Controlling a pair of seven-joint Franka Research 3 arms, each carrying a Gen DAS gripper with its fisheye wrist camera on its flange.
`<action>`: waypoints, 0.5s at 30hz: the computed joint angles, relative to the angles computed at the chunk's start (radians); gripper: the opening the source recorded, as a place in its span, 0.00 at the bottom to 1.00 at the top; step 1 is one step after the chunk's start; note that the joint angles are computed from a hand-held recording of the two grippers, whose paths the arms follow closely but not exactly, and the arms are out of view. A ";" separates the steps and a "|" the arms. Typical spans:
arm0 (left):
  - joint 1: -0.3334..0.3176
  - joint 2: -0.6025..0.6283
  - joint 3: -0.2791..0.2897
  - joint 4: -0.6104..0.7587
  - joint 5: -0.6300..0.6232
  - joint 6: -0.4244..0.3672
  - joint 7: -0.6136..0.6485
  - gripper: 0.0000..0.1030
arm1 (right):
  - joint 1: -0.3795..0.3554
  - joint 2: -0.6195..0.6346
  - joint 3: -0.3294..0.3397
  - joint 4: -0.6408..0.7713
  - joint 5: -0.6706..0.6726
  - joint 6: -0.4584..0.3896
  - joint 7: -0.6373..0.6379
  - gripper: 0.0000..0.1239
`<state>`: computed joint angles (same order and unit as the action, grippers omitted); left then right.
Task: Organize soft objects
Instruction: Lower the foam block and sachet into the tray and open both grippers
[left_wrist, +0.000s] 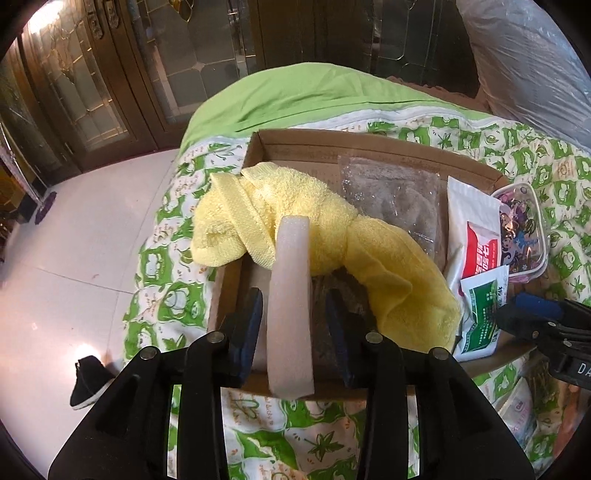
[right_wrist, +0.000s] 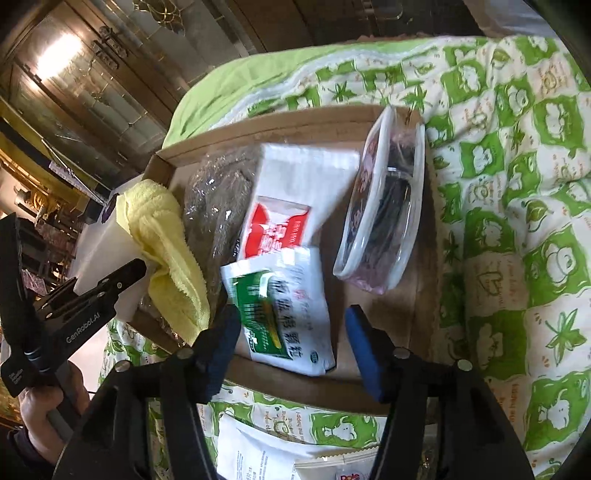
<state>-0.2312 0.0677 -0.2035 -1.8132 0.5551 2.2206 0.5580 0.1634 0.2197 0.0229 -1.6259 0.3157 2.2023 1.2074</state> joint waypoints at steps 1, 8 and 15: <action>-0.002 -0.003 -0.001 0.000 0.005 -0.009 -0.004 0.34 | 0.000 -0.009 0.001 -0.011 0.003 0.009 -0.006 0.49; -0.029 -0.045 -0.024 -0.009 0.056 -0.091 -0.047 0.34 | -0.009 -0.087 -0.001 -0.104 0.040 0.062 -0.056 0.55; -0.050 -0.091 -0.049 -0.042 0.080 -0.147 -0.074 0.34 | -0.014 -0.136 -0.007 -0.164 0.082 0.093 -0.075 0.61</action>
